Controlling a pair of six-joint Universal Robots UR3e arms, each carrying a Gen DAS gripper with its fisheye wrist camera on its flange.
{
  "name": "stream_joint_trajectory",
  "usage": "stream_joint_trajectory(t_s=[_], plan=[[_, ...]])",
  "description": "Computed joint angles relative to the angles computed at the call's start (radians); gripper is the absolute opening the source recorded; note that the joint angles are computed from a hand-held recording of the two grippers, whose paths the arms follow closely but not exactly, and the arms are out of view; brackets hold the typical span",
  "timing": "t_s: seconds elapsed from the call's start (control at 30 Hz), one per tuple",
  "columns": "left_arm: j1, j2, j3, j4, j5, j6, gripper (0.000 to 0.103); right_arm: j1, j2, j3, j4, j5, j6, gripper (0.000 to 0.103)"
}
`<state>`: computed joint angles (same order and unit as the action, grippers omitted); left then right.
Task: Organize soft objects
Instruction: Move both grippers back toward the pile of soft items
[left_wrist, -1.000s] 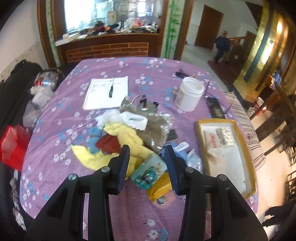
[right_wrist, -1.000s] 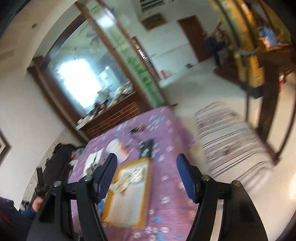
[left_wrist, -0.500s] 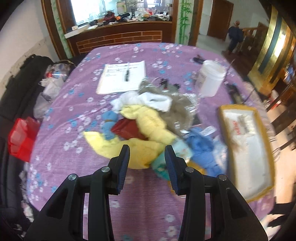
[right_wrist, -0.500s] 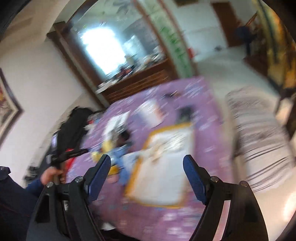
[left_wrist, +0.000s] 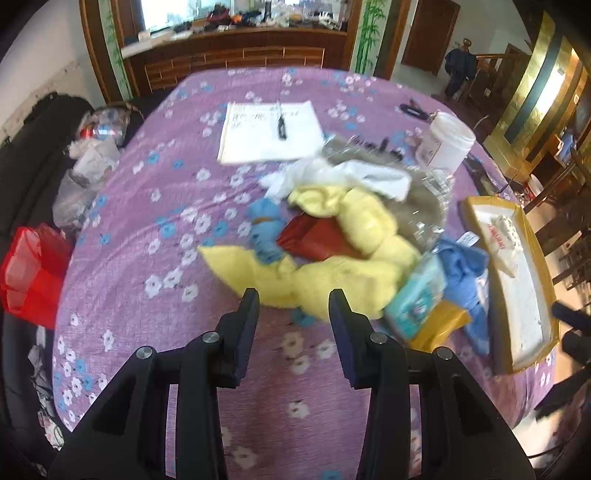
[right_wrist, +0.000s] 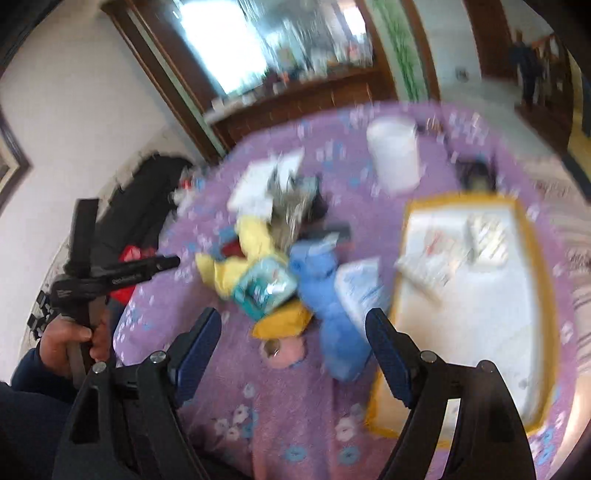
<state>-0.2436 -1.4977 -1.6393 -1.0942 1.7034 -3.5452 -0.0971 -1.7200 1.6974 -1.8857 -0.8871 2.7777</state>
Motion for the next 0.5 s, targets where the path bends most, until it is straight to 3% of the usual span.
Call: stream_joint_trajectory(t_s=[0.13,0.27,0.5], plan=[[0.094,0.075,-0.118,0.031,-0.072,0.054,0.039,0.151,0.102,-0.021,-0.046,-0.119,0.071,0.081],[0.163,0.125,-0.196,0.05,-0.123,0.117,0.039,0.29,0.2,-0.019,-0.183,-0.285,0.138,0.081],[0.242,0.164,-0.269,0.068,-0.209,0.206,0.039,0.384,0.347,-0.083,-0.248,-0.395,0.179,0.08]])
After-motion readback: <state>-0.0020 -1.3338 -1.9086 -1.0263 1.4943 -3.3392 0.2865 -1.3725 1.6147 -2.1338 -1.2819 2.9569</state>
